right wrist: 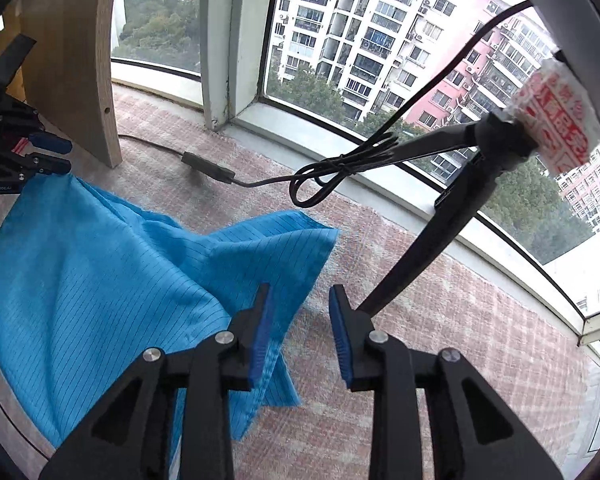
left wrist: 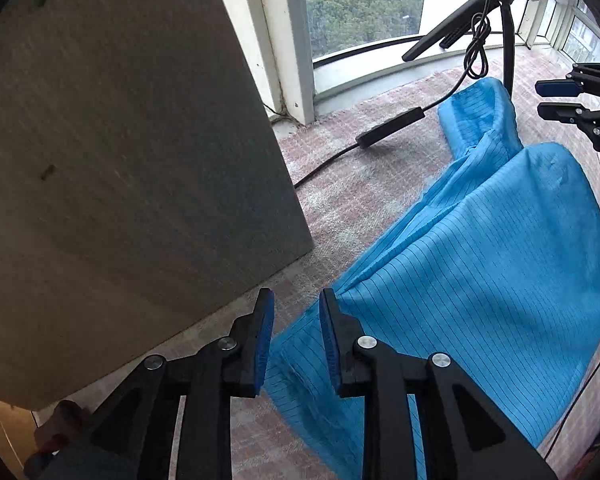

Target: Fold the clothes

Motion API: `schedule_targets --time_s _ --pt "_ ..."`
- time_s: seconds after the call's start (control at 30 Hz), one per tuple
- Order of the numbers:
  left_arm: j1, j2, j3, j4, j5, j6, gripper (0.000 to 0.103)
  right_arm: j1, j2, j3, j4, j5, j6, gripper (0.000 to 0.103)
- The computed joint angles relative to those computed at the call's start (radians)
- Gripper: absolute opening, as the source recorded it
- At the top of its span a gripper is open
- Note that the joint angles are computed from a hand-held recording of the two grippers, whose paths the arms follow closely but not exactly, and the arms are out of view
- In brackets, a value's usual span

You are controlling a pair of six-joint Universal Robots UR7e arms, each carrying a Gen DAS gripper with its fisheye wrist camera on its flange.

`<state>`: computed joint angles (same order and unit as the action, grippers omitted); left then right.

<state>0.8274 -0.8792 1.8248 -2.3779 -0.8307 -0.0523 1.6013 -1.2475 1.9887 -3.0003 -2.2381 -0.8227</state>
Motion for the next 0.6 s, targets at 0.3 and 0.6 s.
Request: schedule_targets --time_s 0.3,0.6 --pt "-0.087 -0.171 0.253 -0.099 -0.208 -0.089 0.028 -0.046 -0.188 0.206 0.141 0.260 0.182 0.051" --pt "-0.047 -0.094 0.258 -0.108 -0.077 -0.209 0.026 -0.090 0.043 0.090 -0.038 0.133 0.081 0.051"
